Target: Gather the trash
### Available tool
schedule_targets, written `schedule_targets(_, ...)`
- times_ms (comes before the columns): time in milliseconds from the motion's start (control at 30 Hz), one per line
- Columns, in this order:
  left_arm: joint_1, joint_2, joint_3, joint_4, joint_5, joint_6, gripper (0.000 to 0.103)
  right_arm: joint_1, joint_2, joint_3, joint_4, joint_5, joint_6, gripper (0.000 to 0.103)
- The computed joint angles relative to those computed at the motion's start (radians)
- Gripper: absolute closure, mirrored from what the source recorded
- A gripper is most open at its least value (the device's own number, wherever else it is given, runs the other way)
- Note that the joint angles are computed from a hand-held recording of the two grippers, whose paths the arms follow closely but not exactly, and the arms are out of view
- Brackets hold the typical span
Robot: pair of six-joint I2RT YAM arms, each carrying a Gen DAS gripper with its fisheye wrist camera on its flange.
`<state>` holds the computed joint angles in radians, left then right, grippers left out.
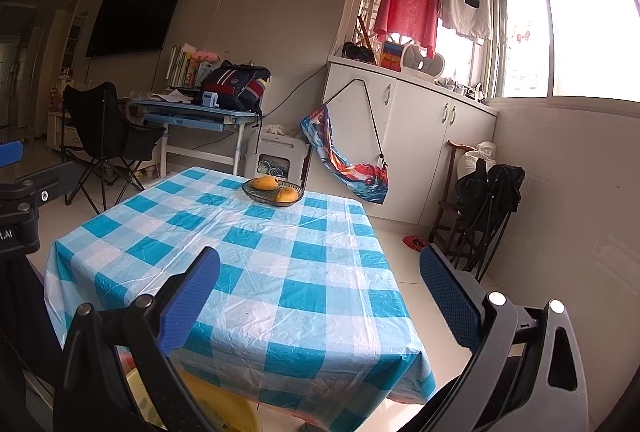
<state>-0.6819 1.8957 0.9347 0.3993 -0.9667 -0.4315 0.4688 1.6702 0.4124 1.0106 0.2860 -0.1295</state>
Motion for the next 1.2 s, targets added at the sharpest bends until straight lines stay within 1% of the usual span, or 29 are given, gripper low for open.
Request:
schedule_targets(333, 0.031, -0.002, -0.014, -0.031, 0.017, -0.066, 0.007, 0.027, 0.028, 0.032, -0.045, 0.011, -0.018, 0.007)
schedule_targets(533, 0.032, 0.012, -0.001, -0.048, 0.017, -0.060, 0.008, 0.034, 0.027, 0.039, -0.064, 0.010, -0.016, 0.007)
schedule_targets(700, 0.028, 0.022, 0.009, -0.053, 0.022, -0.055, 0.007, 0.023, 0.020, 0.053, -0.098, -0.001, 0.013, 0.007)
schedule_targets(867, 0.023, 0.017, 0.011, -0.056, 0.038, -0.043, 0.008, 0.011, 0.003, 0.071, -0.166, -0.027, 0.080, 0.007)
schedule_targets(967, 0.023, 0.015, 0.024, -0.095, 0.042, -0.053, 0.007, 0.012, -0.008, 0.072, -0.181, -0.038, 0.105, 0.007)
schedule_targets(1200, 0.028, -0.007, 0.049, -0.203, 0.045, -0.123, 0.008, 0.025, -0.030, 0.085, -0.240, -0.055, 0.139, 0.007)
